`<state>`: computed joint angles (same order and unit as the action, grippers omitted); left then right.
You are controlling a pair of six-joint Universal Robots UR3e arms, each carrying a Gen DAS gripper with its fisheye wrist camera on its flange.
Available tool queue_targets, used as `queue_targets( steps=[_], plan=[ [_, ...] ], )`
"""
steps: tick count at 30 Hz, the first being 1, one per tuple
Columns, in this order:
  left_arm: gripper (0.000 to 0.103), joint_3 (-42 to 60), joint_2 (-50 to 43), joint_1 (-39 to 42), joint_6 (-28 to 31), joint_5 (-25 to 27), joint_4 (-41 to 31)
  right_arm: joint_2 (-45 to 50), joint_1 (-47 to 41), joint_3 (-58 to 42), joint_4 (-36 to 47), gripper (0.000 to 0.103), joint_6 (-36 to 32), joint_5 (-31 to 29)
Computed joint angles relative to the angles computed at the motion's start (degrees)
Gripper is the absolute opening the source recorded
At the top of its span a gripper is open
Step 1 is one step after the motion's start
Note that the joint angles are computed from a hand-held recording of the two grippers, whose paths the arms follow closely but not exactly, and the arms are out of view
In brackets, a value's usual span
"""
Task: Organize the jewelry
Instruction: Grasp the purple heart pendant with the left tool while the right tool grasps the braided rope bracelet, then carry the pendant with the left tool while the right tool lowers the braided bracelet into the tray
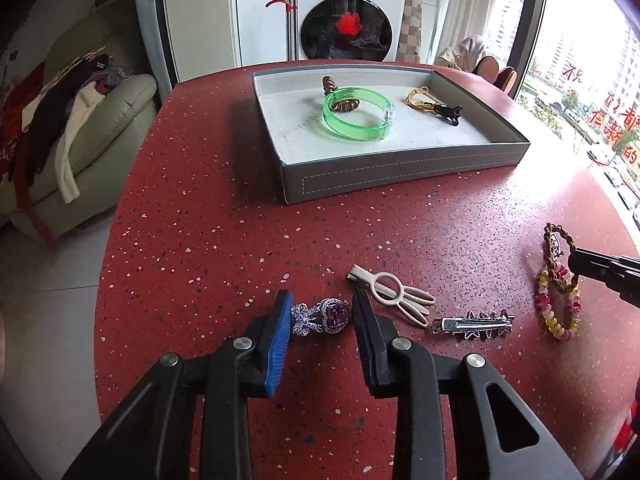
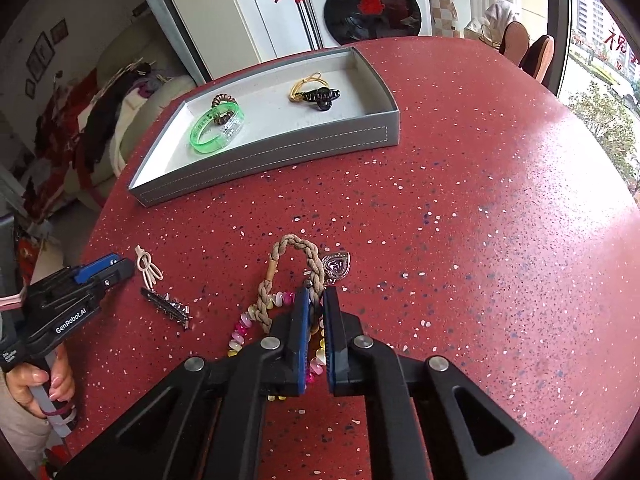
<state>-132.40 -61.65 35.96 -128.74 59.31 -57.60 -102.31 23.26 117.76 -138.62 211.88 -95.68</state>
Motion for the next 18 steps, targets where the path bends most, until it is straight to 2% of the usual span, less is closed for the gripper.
queue_targets(
  steps=[11, 18],
  plan=[
    [0.049, 3.9, 7.1, 7.4, 7.0, -5.4, -16.0, -3.2, -1.1, -1.1, 0.5, 0.007, -0.9, 1.4],
    [0.049, 8.1, 9.2, 9.4, 8.8, -8.0, -23.7, -4.0, -2.1, -3.1, 1.0, 0.008, -2.1, 2.8]
  ],
)
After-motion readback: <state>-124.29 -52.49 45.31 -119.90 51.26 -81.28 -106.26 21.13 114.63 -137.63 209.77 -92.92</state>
